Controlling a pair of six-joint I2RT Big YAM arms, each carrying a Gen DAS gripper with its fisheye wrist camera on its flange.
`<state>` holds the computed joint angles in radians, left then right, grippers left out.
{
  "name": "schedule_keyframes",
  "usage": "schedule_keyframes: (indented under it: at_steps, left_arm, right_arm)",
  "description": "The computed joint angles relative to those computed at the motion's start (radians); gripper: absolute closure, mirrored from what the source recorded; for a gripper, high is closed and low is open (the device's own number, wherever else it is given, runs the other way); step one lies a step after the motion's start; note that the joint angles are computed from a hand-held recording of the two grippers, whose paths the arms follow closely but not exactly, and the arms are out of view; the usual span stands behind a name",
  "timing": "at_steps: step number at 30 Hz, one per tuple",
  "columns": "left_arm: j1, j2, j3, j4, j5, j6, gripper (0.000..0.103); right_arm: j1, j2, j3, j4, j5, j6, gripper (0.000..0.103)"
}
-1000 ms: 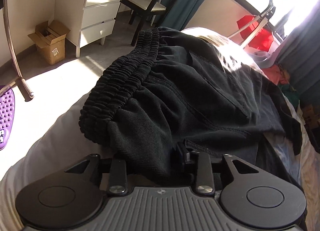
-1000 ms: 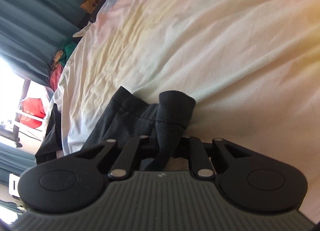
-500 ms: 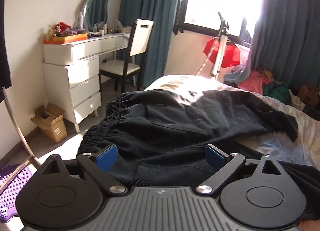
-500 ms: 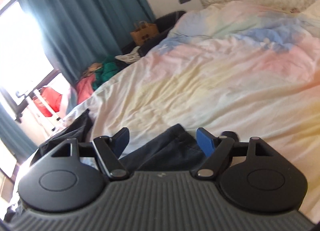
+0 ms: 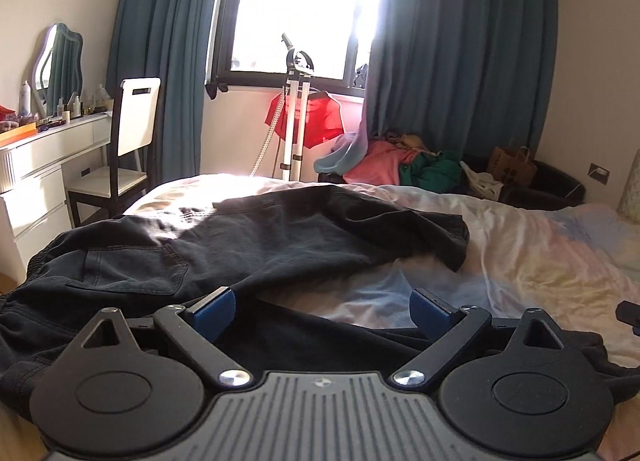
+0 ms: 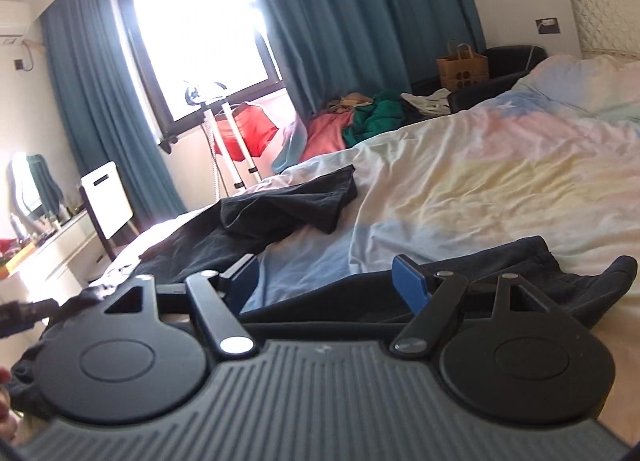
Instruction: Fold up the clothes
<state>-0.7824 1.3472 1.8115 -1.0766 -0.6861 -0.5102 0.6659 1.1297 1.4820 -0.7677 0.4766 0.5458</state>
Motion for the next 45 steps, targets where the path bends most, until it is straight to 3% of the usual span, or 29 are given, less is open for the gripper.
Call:
schedule_keyframes:
  at_steps: [7, 12, 17, 21, 23, 26, 32, 36, 39, 40, 41, 42, 43, 45]
  left_arm:
    - [0.015, 0.061, 0.002, 0.09, 0.034, 0.08, 0.007]
    - [0.062, 0.078, -0.039, 0.116, 0.086, 0.094, 0.007]
    - [0.107, 0.049, -0.12, 0.182, 0.104, 0.048, 0.007]
    - [0.112, 0.03, -0.175, 0.219, 0.068, 0.036, 0.004]
    - [0.119, 0.022, -0.193, 0.219, 0.074, 0.019, 0.003]
    - [0.146, 0.012, -0.231, 0.273, 0.107, 0.017, 0.003]
    - [0.198, 0.027, -0.296, 0.4, 0.13, 0.043, 0.003]
    - [0.221, 0.058, -0.317, 0.459, 0.183, 0.053, 0.003]
    - [0.236, 0.081, -0.322, 0.48, 0.227, 0.047, 0.003]
    - [0.24, 0.087, -0.323, 0.484, 0.239, 0.043, 0.003]
    - [0.244, 0.091, -0.323, 0.483, 0.247, 0.038, 0.003]
    - [0.247, 0.095, -0.322, 0.483, 0.255, 0.033, 0.003]
    - [0.249, 0.099, -0.322, 0.484, 0.261, 0.03, 0.003]
    - [0.251, 0.095, -0.329, 0.496, 0.261, 0.034, 0.003]
  right_arm:
    - [0.027, 0.024, 0.004, 0.016, -0.019, -0.029, 0.027]
    - [0.002, 0.038, -0.005, 0.01, -0.118, 0.065, 0.027]
    - [-0.101, 0.105, 0.024, 0.064, -0.364, 0.319, 0.027]
    - [-0.198, 0.221, 0.049, 0.26, -0.525, 0.656, 0.026]
    - [-0.227, 0.317, 0.088, 0.366, -0.563, 0.815, 0.026]
    - [-0.246, 0.502, 0.242, 0.39, -0.562, 0.945, 0.026]
    - [-0.269, 0.837, 0.596, 0.336, -0.484, 1.023, 0.026]
    - [-0.287, 0.924, 0.665, 0.399, -0.401, 1.057, 0.027]
    - [-0.303, 0.956, 0.733, 0.362, -0.329, 0.982, 0.029]
    - [-0.308, 0.975, 0.786, 0.302, -0.305, 0.936, 0.046]
    - [-0.315, 1.006, 0.875, 0.194, -0.29, 0.875, 0.066]
    - [-0.324, 1.032, 0.951, 0.109, -0.29, 0.825, 0.098]
    - [-0.333, 1.044, 0.996, 0.059, -0.298, 0.781, 0.097]
    - [-0.345, 1.015, 0.998, 0.039, -0.278, 0.674, 0.097]
